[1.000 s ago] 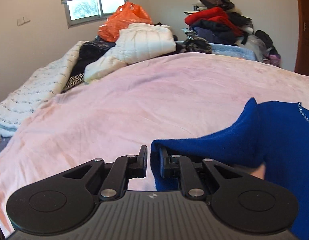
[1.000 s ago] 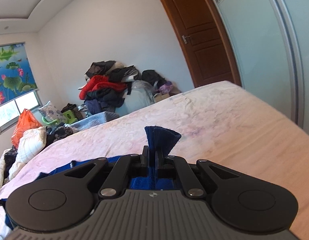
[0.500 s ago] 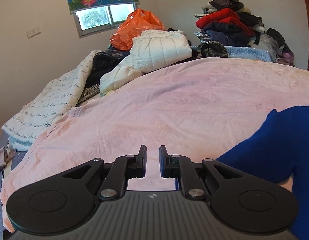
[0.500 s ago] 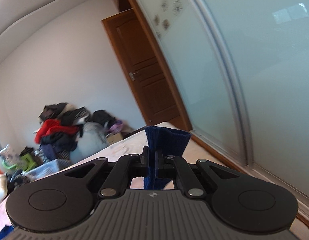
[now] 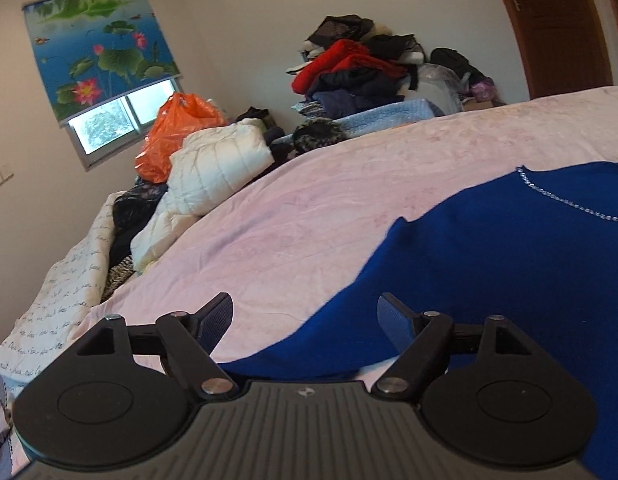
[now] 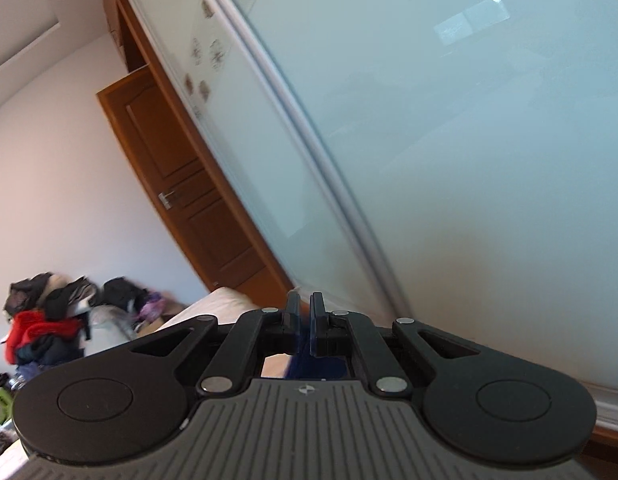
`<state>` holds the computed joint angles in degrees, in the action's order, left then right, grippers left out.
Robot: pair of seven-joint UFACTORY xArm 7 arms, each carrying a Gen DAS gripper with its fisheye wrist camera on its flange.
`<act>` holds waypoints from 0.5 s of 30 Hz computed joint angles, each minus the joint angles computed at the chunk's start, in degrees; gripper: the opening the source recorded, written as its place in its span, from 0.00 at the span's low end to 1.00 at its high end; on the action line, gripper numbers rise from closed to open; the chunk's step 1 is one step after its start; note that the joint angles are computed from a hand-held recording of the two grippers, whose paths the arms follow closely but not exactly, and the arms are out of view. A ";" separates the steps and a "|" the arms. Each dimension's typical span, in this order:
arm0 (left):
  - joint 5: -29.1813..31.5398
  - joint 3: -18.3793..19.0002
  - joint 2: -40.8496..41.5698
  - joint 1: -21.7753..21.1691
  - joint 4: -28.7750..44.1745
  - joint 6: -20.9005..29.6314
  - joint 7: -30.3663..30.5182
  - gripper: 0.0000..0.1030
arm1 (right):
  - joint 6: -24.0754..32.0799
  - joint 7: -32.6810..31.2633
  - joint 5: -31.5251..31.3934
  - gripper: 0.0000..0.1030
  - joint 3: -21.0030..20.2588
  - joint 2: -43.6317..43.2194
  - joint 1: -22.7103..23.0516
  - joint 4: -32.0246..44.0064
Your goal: Fold small clothes
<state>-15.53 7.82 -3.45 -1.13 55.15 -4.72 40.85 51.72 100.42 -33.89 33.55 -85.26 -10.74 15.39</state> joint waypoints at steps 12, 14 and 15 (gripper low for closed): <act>-17.06 7.56 -8.38 -14.51 -7.42 6.10 17.71 0.80 | -8.39 20.14 14.76 0.56 7.15 1.88 12.62 -6.85; -17.18 7.37 -9.13 -14.50 -7.74 7.81 17.78 0.80 | -6.56 27.31 17.82 0.55 10.29 2.40 16.69 -8.19; -16.91 6.86 -9.22 -13.98 -7.58 8.86 17.35 0.80 | -5.73 30.17 18.88 0.55 11.74 3.15 18.46 -8.58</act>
<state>-32.44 14.68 -12.67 -15.11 47.57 4.14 58.20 46.00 130.59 -15.02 45.28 -82.11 7.72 6.81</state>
